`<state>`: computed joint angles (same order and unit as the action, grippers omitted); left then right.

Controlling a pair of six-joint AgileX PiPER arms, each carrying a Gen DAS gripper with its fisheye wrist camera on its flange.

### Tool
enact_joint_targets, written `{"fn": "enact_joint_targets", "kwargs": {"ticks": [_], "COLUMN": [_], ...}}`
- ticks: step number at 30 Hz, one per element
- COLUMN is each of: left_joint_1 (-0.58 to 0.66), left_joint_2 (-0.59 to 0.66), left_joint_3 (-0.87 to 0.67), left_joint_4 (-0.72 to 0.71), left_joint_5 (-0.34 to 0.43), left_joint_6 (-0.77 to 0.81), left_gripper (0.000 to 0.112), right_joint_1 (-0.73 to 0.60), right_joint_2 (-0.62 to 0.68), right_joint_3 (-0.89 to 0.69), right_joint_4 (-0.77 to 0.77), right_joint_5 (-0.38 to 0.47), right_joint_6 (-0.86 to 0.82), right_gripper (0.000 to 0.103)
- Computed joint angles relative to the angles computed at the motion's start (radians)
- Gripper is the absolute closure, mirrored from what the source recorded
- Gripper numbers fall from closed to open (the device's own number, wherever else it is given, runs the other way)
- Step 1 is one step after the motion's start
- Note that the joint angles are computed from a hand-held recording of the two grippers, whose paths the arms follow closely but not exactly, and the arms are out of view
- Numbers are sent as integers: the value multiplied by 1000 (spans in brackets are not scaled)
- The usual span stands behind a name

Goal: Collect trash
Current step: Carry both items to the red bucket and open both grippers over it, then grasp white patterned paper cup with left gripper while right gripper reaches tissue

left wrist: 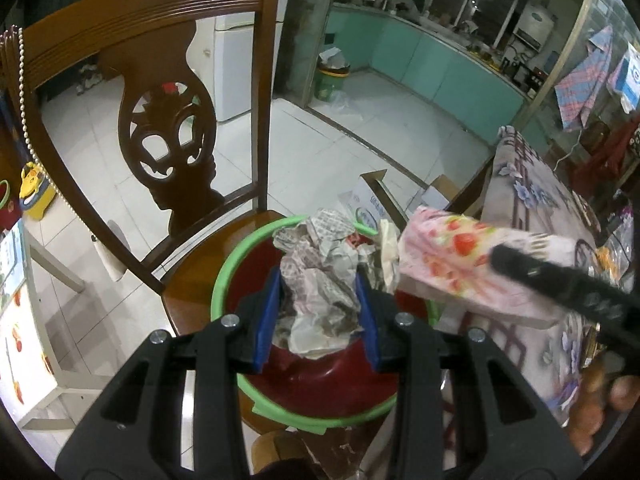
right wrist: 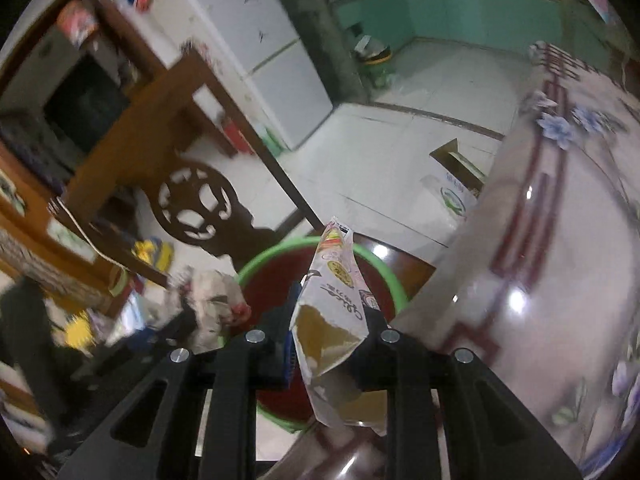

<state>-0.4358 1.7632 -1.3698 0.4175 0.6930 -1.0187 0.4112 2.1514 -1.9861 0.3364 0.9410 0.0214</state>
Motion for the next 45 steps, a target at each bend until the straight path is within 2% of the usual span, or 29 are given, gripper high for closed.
{"fn": "enact_joint_targets", "kwargs": {"ticks": [4, 7, 9, 10, 12, 13, 18, 21, 23, 25, 30, 34, 37, 40, 43, 45], "left_joint_1": [10, 10, 12, 12, 15, 12, -7, -32, -60, -90, -195, -272, -332, -368, -407, -432], "left_joint_2": [18, 33, 42, 46, 39, 34, 35, 53, 63, 78, 129, 179, 252, 313, 381, 419], "left_joint_3": [-17, -32, -39, -42, -29, -25, -35, -69, -95, -129, -252, -351, -480, -586, -705, -764], "left_joint_4": [-46, -63, -59, -55, -51, -32, 3, -18, -15, 1, 16, 10, -19, -87, -212, -333], "left_joint_5": [-16, -19, -14, -8, -26, -26, -23, -17, -15, -7, 12, 21, 49, 62, 78, 82], "left_joint_6": [31, 45, 31, 18, -4, -30, -65, -33, -22, -21, 21, 73, 154, 251, 427, 618], "left_gripper": [78, 77, 69, 55, 36, 30, 25, 24, 24, 23, 20, 18, 18, 18, 16, 14], "right_joint_1": [19, 13, 3, -4, -22, -27, -95, -144, -190, -258, -479, -740, -954, -1146, -1213, -1243], "right_joint_2": [61, 66, 61, 56, 34, 22, -155, -322, -444, -569, -819, -959, -983, -952, -938, -912], "right_joint_3": [-84, -82, -72, -62, -27, -16, 189, 378, 508, 633, 857, 951, 966, 969, 1009, 1021], "right_joint_4": [-68, -84, -91, -91, -83, -87, -77, -73, -63, -48, -3, 56, 147, 252, 278, 317], "right_joint_5": [32, 30, 22, 11, -22, -34, -145, -222, -257, -268, -240, -184, -127, -66, -75, -45], "right_joint_6": [21, 22, 27, 34, 46, 56, 58, 40, 15, -15, -123, -273, -414, -547, -610, -676], "right_gripper": [83, 82, 78, 77, 60, 56, 55, 46, 45, 39, 39, 39, 38, 37, 36, 36]}}
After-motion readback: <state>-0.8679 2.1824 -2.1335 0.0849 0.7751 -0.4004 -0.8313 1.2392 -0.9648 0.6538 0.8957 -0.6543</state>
